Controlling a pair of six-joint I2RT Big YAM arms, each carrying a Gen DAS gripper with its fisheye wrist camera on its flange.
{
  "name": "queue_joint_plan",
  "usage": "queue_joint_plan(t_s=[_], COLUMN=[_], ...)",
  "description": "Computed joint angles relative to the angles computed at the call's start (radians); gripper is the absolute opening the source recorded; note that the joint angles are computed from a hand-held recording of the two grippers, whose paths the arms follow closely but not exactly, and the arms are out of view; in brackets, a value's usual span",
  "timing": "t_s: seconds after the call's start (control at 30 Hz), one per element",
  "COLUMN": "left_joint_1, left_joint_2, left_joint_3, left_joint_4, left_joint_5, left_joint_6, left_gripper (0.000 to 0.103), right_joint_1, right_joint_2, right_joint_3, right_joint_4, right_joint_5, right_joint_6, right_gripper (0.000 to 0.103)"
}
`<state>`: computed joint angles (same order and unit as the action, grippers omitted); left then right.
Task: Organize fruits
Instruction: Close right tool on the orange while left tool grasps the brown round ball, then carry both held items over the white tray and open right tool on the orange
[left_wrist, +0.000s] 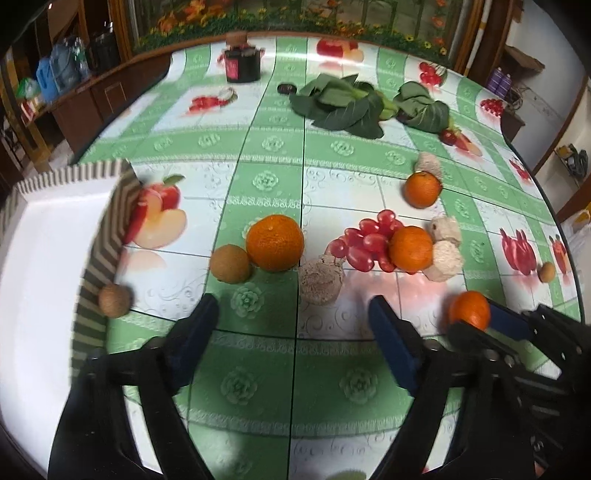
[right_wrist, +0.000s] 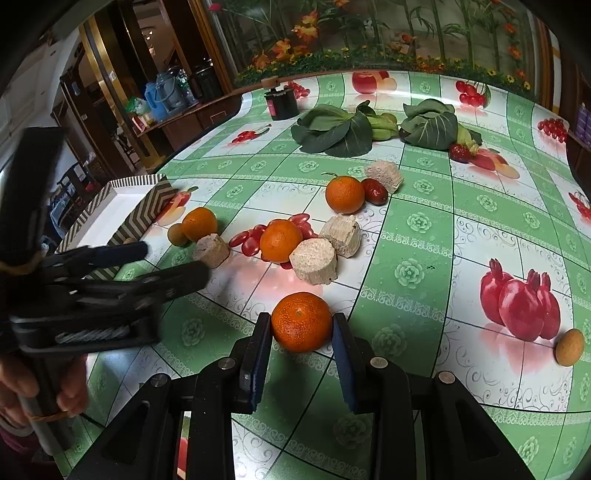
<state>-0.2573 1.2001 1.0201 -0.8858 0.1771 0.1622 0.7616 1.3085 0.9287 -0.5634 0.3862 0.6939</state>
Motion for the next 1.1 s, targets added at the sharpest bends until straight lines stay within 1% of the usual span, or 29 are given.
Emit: queue_joint_plan(t_s=[0.1,0.23,0.27,0.33,0.37,0.4,0.43,0.47,0.63,0.83,0.97,1.0,1.1], left_joint_1=[-0.004,-0.013,-0.016,-0.022,-0.022,-0.021,-0.014,-0.006,0.019,0.082,0.123,0.143,0.18], left_joint_2=[0.015,0.023,0.023,0.016,0.011,0.009,0.009,0.011,-0.007,-0.054,-0.095,-0.106,-0.125], left_joint_3=[0.001,0.005,0.004,-0.007,-0.011,-0.013,-0.011,-0.009,-0.016,-0.025,-0.036,-0.036,-0.034], left_joint_4=[0.019,0.03,0.034,0.056,0.066,0.067,0.065,0.059,0.03,-0.055,-0.078,-0.089,-0.104], left_joint_5=[-0.004,0.006,0.003,-0.013,-0.013,-0.008,0.005,0.024,0.058,0.131,0.141,0.154,0.159], left_joint_6=[-0.021,-0.024,-0.02,-0.008,0.004,0.008,0.014,0.02,0.032,0.078,0.117,0.13,0.158], left_gripper=[0.081,0.081,0.079,0.064,0.049,0.039,0.034,0.027,0.027,0.027,0.027,0.027,0.027], right_joint_1=[0.0,-0.008,-0.009,-0.008,-0.007,-0.006,-0.005,-0.005,0.005,0.032,0.051,0.056,0.074], right_joint_2=[-0.006,-0.007,-0.004,-0.002,-0.002,-0.003,-0.002,-0.001,0.005,0.002,0.008,0.014,0.039], right_joint_3=[-0.004,-0.009,-0.008,-0.007,-0.006,-0.007,-0.007,-0.006,0.002,0.013,0.032,0.042,0.075], right_joint_4=[0.007,0.014,0.013,0.013,0.013,0.014,0.014,0.013,0.004,-0.008,-0.001,-0.002,-0.003], right_joint_5=[0.002,-0.011,-0.015,-0.013,-0.013,-0.012,-0.012,-0.013,-0.012,0.007,0.0,-0.001,-0.005], right_joint_6=[0.0,0.0,0.0,-0.002,-0.003,-0.004,-0.005,-0.005,-0.001,0.011,0.005,0.001,-0.013], right_gripper=[0.032,0.032,0.032,0.032,0.032,0.032,0.032,0.032,0.032,0.032,0.032,0.032,0.032])
